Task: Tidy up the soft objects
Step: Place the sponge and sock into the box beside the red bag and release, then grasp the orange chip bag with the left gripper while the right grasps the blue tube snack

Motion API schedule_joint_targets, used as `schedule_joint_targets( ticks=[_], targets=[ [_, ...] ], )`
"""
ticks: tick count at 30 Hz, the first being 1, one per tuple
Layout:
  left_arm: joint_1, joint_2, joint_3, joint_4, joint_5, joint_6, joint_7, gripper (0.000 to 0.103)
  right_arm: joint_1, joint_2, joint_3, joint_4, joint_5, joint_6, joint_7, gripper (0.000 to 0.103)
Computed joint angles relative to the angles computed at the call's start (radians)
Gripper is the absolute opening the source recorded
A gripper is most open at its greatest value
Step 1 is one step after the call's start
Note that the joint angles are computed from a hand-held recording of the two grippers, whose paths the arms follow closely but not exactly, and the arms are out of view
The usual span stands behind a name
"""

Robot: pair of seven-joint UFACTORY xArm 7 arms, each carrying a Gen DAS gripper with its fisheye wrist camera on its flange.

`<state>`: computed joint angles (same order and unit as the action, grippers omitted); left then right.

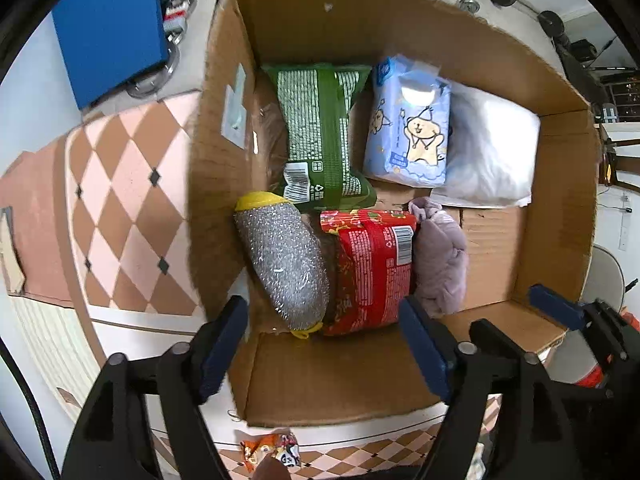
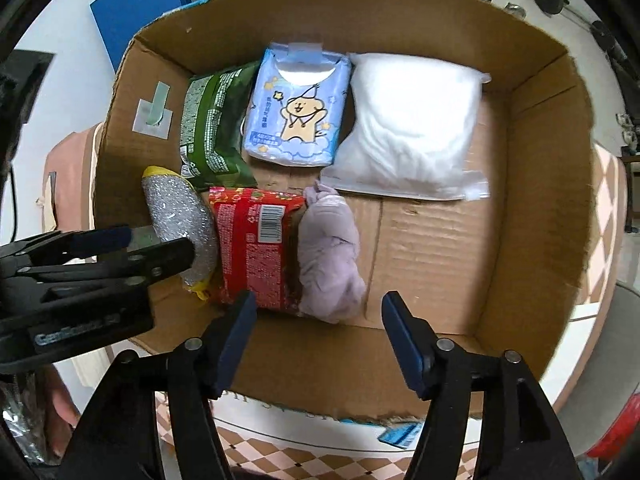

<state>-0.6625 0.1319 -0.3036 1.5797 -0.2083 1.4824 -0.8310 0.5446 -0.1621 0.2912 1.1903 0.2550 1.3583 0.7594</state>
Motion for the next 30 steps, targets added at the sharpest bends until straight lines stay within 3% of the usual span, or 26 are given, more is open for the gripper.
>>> schedule_joint_targets(
  ticks=[4, 9, 21, 30],
  targets=[
    [-0.012, -0.048, -0.007, -0.012, 0.048, -0.005, -0.022, 0.092, 0.003, -0.028, 0.014, 0.028, -0.064, 0.067, 0.024, 0.096],
    [-0.022, -0.110, -0.022, -0.014, 0.125, 0.004, -0.070, 0.101, -0.004, -0.124, 0.023, -0.020, -0.082, 0.052, 0.076, 0.103],
    [-0.097, -0.178, -0.113, 0.085, 0.346, 0.090, -0.264, 0.101, -0.005, -0.237, 0.121, 0.092, -0.218, 0.206, 0.214, 0.103],
    [-0.194, -0.146, -0.177, 0.248, 0.511, 0.210, -0.368, 0.102, -0.022, -0.311, 0.200, 0.223, -0.267, 0.324, 0.265, 0.103]
  ],
)
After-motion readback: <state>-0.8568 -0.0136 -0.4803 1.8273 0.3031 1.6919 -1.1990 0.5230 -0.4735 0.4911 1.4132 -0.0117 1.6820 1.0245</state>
